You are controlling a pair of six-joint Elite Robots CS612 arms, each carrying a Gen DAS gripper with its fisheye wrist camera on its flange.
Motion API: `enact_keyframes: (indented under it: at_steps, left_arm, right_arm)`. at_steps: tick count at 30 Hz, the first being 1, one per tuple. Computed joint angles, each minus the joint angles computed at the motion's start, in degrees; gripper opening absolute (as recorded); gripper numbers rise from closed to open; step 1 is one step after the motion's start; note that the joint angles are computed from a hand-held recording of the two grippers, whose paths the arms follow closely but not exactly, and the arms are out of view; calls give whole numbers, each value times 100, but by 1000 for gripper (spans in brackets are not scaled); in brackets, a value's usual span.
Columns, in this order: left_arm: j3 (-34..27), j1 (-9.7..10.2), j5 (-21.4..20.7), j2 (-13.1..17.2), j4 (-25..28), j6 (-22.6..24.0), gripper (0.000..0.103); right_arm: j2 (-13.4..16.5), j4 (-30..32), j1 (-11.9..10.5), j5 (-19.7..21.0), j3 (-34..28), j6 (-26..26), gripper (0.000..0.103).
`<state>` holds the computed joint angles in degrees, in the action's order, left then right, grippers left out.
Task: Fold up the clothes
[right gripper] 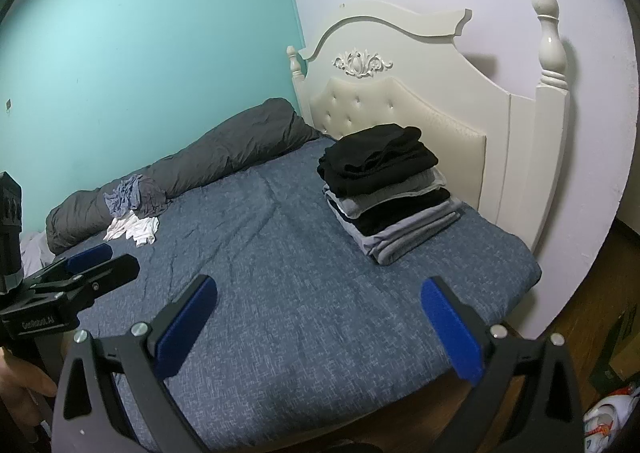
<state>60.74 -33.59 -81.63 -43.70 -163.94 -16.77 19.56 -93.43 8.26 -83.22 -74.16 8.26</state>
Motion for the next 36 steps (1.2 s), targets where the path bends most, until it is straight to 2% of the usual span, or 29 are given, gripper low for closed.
enact_keyframes:
  at_steps: [36]
  left_arm:
    - [-20,9,-81,13,28,-40,103]
  right_arm:
    - [-20,-7,-4,47,61,51,103]
